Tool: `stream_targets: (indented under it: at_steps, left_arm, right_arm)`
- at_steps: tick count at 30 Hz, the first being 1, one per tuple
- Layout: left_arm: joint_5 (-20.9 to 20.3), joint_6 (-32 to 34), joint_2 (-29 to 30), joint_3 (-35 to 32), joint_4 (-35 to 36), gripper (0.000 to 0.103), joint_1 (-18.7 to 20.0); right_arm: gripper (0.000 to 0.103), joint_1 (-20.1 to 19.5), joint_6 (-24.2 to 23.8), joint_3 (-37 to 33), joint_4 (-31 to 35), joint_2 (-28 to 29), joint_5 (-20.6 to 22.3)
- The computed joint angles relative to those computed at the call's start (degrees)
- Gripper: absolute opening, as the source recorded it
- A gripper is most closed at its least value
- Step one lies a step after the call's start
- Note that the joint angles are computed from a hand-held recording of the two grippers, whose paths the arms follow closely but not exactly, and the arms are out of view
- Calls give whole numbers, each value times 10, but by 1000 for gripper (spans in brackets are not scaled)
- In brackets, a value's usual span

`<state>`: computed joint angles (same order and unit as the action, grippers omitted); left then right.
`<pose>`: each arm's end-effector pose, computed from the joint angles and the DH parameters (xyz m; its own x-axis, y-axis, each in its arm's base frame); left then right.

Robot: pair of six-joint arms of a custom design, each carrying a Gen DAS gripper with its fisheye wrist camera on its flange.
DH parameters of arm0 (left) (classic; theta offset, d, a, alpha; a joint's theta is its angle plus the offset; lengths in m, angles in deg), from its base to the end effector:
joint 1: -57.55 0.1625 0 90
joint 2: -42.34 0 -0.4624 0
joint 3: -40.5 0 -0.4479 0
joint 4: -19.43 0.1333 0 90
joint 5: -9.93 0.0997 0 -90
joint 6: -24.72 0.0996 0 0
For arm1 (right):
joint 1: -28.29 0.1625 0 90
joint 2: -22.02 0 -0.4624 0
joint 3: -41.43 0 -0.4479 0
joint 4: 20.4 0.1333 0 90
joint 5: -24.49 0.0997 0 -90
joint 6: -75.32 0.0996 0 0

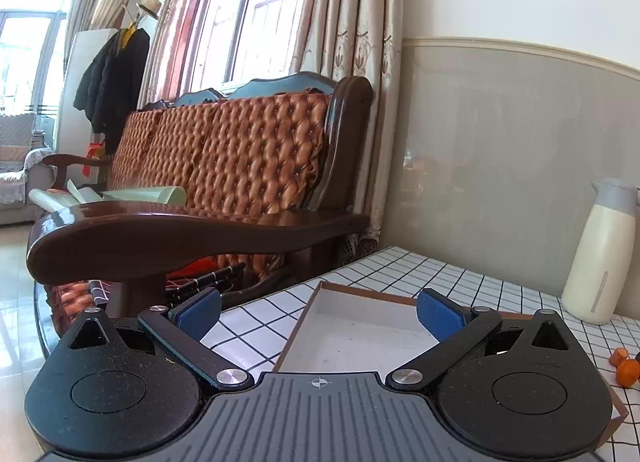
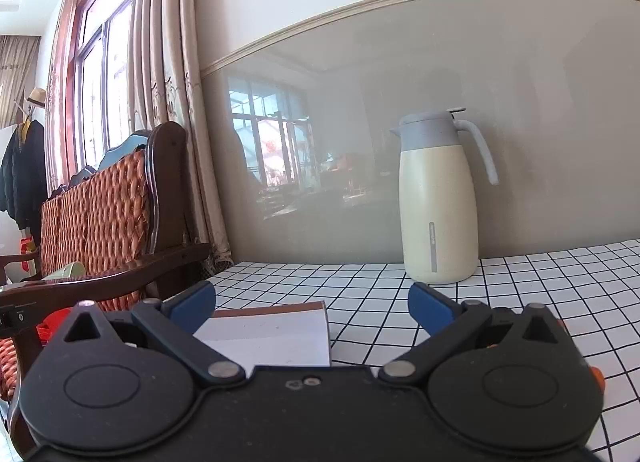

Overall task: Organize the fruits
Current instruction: 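Withdraw both open tools from the box back toward the fruit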

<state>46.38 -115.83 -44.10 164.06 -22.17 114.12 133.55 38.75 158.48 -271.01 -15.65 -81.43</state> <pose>-0.0713 -0.4953 0.2589 -0.7514 -0.3055 -0.5849 0.5625 0.1669 -0.8097 0.2492 -0.5108 0.0888 -0.7785 -0.0809 0.6224 -0.6275 0.1232 -0.7688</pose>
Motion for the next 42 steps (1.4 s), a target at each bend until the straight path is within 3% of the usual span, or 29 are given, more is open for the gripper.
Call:
stream_targets:
  at_steps: [4, 9, 14, 17, 32, 42]
  left_arm:
    - [-3, -17, 6, -4, 10, 103, -3]
    - [-9, -32, 20, -14, 33, 103, -6]
    - [-33, -28, 37, -25, 45, 103, -9]
    - [-44, -39, 47, -36, 71, 103, -11]
    - [-33, -58, 92, -53, 120, 103, -35]
    - [-6, -70, 135, -65, 155, 103, -57]
  right_arm:
    - [97, -10, 9, 7, -24, -6, 12]
    - [97, -18, 43, 21, -5, -20, 9]
    - [97, -21, 44, 27, -9, -21, 5]
    - [97, -20, 50, 35, 22, -33, -11]
    - [97, -15, 70, 65, 106, -72, -79]
    - [97, -27, 62, 89, 77, -92, -100]
